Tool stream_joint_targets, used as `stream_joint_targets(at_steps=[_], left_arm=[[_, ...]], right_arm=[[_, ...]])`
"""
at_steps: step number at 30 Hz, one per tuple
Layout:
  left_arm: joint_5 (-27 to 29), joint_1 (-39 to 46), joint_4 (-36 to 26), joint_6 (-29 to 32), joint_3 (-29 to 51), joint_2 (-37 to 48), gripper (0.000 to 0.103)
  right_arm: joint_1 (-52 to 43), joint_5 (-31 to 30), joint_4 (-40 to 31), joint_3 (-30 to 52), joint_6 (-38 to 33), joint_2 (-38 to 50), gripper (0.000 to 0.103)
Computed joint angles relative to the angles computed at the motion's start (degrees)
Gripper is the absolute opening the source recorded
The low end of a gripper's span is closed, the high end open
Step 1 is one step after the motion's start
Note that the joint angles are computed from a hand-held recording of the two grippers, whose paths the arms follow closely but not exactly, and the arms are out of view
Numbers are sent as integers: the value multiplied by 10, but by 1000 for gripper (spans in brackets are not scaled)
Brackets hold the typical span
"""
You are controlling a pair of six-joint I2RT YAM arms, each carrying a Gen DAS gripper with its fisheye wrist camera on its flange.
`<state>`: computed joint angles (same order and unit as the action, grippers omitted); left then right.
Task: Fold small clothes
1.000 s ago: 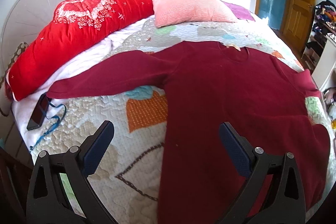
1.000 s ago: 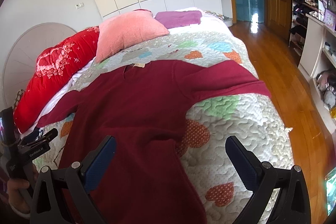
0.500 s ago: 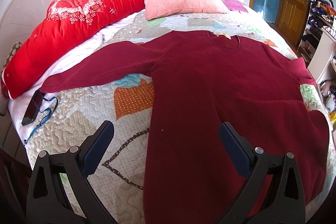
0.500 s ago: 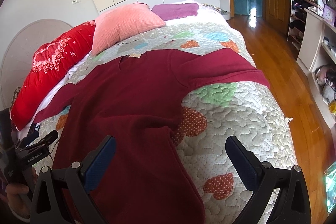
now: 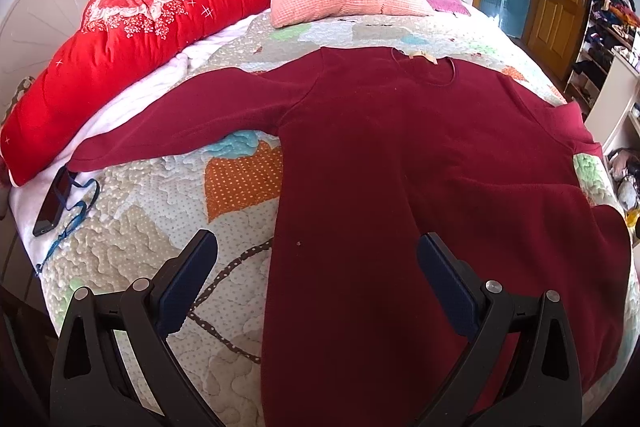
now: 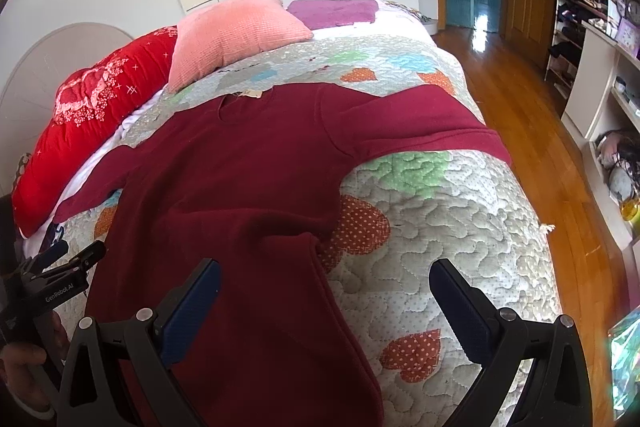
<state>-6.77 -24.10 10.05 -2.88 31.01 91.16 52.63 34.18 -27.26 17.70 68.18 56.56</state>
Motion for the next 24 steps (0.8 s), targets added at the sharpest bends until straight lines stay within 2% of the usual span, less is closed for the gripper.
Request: stream_joint_targets(at_steps=[18,24], left_arm=[[20,18,8,4,-5,12,101],[29,36,7,0,9,36,101]], right_arm=[[-9,-7,32,-6,-9,27,103],[-31,-15,65,-1,-43,48,103]])
